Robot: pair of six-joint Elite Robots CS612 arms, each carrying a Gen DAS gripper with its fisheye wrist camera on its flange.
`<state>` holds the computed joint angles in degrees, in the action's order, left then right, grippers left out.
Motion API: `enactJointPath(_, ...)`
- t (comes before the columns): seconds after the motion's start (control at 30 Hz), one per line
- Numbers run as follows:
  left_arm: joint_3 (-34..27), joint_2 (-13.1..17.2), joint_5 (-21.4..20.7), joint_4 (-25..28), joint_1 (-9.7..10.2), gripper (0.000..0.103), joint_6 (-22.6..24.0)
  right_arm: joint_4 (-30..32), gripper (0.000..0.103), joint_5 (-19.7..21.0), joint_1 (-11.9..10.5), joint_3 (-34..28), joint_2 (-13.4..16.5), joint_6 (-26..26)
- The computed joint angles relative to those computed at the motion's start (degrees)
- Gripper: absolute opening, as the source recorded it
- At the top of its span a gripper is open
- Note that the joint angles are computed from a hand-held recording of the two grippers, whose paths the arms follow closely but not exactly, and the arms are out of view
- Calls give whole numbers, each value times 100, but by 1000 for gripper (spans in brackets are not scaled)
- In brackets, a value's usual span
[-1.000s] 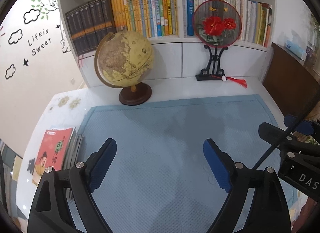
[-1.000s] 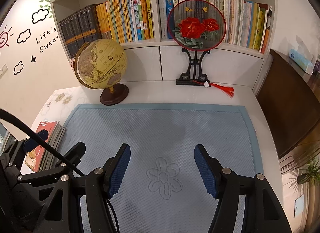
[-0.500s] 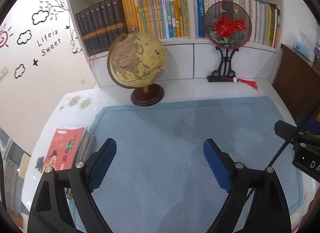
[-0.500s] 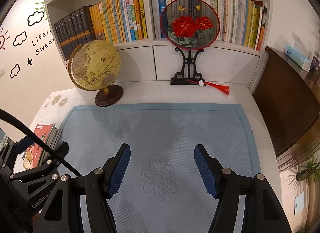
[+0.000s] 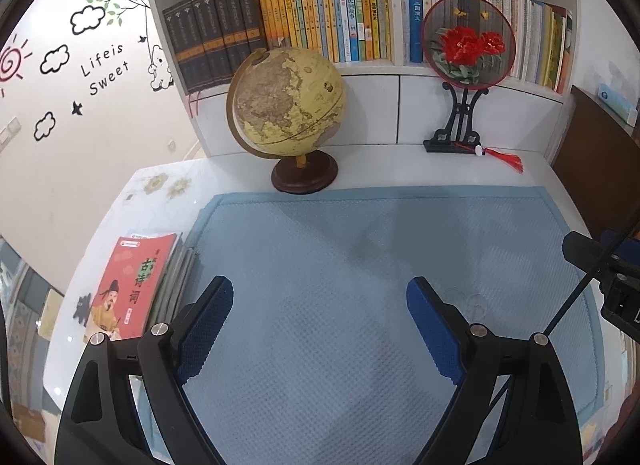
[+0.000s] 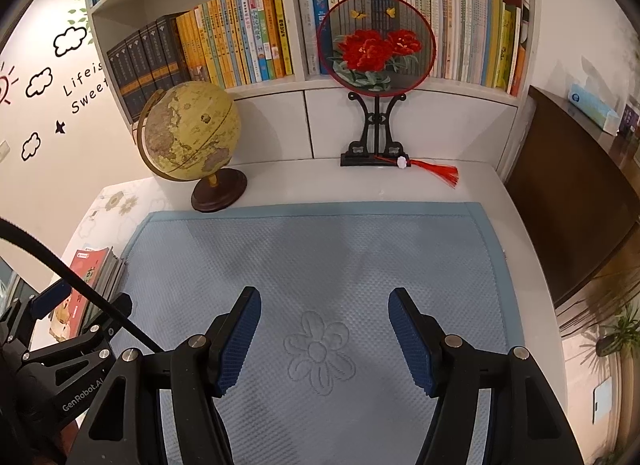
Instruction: Organize books
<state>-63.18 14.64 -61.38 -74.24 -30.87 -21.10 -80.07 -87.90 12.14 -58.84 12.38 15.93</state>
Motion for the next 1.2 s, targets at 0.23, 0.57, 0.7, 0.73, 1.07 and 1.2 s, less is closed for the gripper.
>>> enactJointPath(0.23,-92,33,38,79,1,88,-3,11,64,37,30,12,-4,-80)
enactJointPath(0.57,-100,31,-102,185,33,88,-43,37,64,43,47,-19,3,-62)
enactJointPath(0.7,-97,29,-99,168,30,88,-16,21,64,32,50,-37,12,-43)
enactJointPath(0.73,-90,26,-100,158,31,88,-1,25,64,32,52,-50,16,-35)
enactJointPath(1.07,-69,16,-121,176,31,88,35,61,64,18,60,-82,30,-23)
enactJointPath(1.2,-69,17,-121,171,32,88,42,63,64,15,61,-84,30,-20)
